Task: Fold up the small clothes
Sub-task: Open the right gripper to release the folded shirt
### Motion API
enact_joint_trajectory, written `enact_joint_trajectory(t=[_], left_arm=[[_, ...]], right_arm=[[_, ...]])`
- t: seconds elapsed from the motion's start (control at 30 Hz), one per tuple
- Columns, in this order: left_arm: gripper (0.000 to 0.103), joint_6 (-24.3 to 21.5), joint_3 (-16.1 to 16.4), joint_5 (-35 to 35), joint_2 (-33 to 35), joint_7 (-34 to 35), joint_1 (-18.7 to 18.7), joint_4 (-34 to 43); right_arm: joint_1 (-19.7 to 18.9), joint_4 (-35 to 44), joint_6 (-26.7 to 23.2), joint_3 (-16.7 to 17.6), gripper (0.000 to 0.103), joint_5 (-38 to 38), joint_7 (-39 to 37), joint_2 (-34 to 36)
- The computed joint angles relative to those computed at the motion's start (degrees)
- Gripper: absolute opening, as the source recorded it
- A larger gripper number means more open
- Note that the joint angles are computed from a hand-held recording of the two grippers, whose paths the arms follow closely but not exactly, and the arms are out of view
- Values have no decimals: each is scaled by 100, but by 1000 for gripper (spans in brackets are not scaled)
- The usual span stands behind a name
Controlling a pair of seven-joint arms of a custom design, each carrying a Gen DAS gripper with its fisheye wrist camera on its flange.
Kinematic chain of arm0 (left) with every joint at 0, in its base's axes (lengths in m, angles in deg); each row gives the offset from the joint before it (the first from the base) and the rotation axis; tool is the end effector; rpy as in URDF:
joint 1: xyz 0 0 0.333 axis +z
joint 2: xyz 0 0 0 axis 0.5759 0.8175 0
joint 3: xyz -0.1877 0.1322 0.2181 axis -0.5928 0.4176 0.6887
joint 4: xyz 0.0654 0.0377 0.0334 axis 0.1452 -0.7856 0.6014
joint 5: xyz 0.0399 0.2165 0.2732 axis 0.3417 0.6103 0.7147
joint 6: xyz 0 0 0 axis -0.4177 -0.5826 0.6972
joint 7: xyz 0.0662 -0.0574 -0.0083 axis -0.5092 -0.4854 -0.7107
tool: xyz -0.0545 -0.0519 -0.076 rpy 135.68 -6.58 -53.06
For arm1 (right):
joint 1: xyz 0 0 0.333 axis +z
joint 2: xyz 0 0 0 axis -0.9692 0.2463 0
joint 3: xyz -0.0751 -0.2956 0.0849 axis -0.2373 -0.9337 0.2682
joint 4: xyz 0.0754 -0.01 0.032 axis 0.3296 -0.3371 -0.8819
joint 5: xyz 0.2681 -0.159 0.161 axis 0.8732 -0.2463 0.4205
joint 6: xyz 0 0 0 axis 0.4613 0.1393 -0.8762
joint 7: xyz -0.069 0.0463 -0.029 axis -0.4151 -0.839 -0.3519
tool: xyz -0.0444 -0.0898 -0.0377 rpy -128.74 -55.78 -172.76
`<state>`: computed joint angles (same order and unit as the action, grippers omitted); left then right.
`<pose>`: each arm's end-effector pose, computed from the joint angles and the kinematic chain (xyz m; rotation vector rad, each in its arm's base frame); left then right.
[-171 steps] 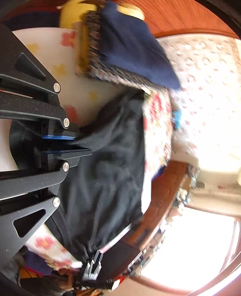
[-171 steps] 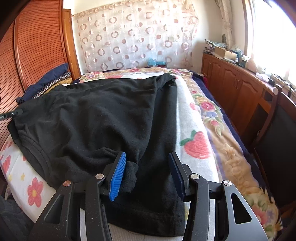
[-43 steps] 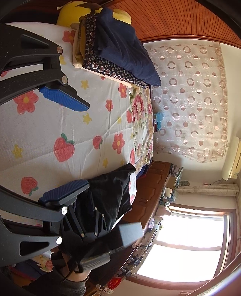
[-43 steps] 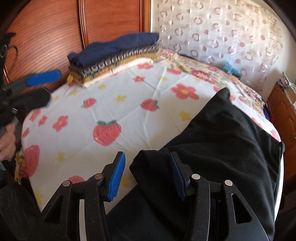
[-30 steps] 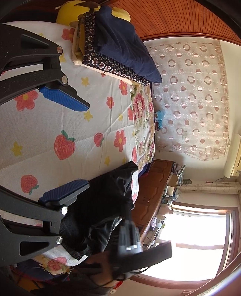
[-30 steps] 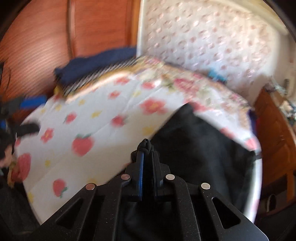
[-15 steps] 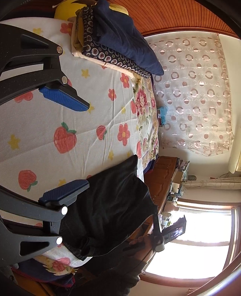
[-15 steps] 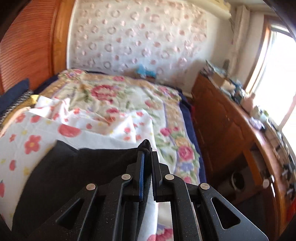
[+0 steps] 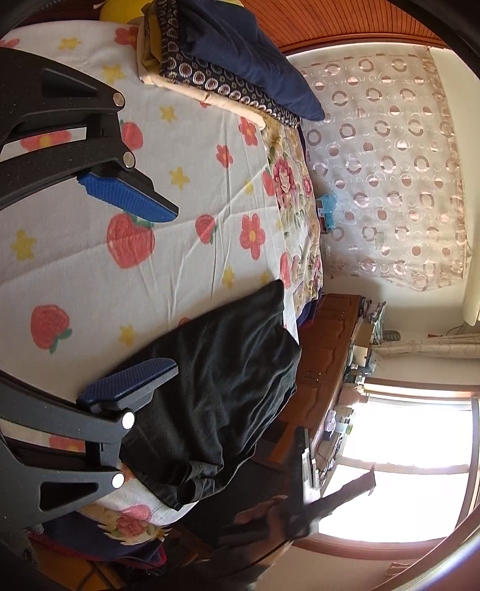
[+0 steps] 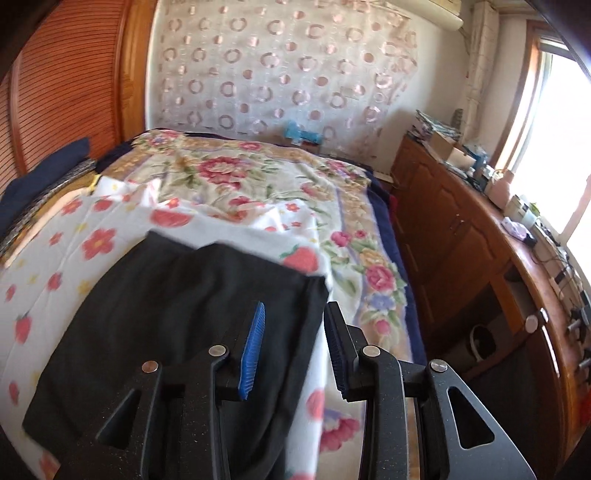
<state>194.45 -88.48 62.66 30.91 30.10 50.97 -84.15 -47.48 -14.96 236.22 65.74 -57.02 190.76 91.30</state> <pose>0.4239 -0.1901 0.5089 -1.6175 1.7651 -0.9925 0.5643 0.3271 0.5409 -2.0820 1.1187 -0.7993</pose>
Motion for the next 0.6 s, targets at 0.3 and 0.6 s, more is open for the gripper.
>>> enact_joint_trajectory(t=[0.3,0.6], left_arm=[[77,-233,-133,492,324,-276,-114,357],[77,-510,178,1163,703,-754,-649,665]], right_arm=[[-352,-2760,1429,360,45,193,134,-1380],[-1256,-3690,2028,938,46,-650,1254,-2067]])
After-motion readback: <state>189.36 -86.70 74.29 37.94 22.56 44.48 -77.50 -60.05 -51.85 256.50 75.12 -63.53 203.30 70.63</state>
